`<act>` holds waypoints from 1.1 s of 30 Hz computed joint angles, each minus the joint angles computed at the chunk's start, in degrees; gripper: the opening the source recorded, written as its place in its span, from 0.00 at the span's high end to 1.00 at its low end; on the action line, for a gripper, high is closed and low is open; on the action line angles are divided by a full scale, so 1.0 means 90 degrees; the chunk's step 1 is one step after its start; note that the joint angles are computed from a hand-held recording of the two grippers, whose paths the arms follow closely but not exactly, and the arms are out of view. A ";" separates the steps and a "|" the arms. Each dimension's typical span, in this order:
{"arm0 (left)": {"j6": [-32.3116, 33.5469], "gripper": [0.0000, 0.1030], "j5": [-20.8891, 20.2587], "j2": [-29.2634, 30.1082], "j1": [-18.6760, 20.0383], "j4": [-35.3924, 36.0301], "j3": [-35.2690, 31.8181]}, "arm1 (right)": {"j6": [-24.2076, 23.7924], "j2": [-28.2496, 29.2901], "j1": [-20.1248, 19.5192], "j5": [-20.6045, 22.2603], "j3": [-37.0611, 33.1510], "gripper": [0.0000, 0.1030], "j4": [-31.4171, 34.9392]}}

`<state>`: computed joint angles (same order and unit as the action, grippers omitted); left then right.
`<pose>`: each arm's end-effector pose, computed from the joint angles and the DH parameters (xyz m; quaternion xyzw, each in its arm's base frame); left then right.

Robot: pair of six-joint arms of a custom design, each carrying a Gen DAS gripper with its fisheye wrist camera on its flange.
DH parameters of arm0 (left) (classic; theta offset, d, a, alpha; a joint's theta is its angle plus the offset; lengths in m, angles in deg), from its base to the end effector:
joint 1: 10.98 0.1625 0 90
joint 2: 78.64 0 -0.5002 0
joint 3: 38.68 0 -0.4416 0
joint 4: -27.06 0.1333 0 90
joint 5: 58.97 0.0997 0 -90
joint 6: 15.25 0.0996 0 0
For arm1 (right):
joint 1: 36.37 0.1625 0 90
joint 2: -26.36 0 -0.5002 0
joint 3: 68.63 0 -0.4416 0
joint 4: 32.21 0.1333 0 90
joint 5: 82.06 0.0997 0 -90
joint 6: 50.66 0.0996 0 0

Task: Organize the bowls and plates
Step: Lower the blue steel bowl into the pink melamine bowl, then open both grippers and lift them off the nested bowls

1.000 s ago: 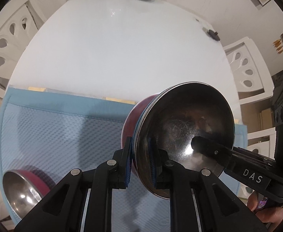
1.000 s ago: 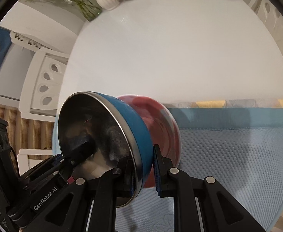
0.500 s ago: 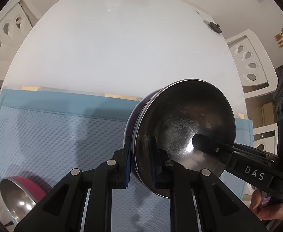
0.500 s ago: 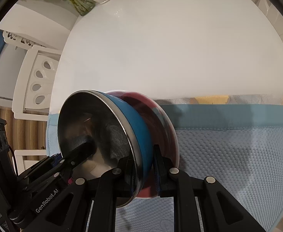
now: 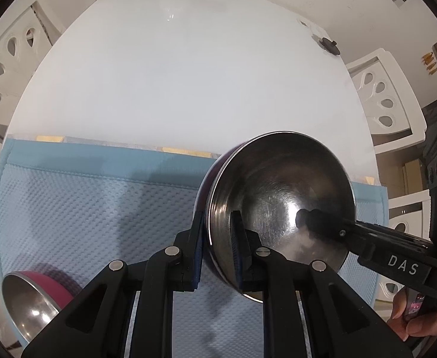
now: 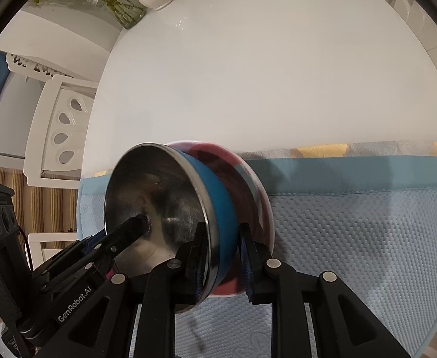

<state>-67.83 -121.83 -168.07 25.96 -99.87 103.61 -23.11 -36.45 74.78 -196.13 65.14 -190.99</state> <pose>-0.1668 -0.3491 0.1981 0.0365 0.9626 -0.1037 0.2477 0.2556 -0.4038 0.0953 -0.0506 -0.9765 0.0690 0.1976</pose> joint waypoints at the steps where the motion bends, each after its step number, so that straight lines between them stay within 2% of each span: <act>1: 0.0006 0.86 0.0004 0.0001 -0.0001 0.0010 0.0000 | -0.0007 -0.0014 0.0012 -0.0038 0.0005 0.81 0.0019; 4: -0.0015 0.86 0.0093 0.0009 -0.0047 0.0146 -0.0030 | 0.0009 -0.0022 0.0069 -0.0178 -0.0021 0.79 0.0095; 6: 0.0030 0.86 0.0083 0.0020 -0.0049 0.0147 -0.0040 | -0.0002 -0.0068 0.0039 -0.0097 0.0018 0.77 0.0035; 21: -0.0069 0.86 0.0086 -0.0151 -0.0172 0.0415 -0.0077 | 0.0181 -0.0175 0.0141 -0.0150 -0.0054 0.77 0.0257; 28: -0.0357 0.86 0.0127 -0.0513 -0.0373 0.0869 -0.0079 | 0.0339 -0.0282 0.0337 -0.0185 -0.0138 0.77 0.0480; 33: -0.0749 0.83 0.0232 -0.0877 -0.0546 0.1490 -0.0105 | 0.0371 -0.0221 0.0575 -0.0105 -0.0288 0.74 0.0613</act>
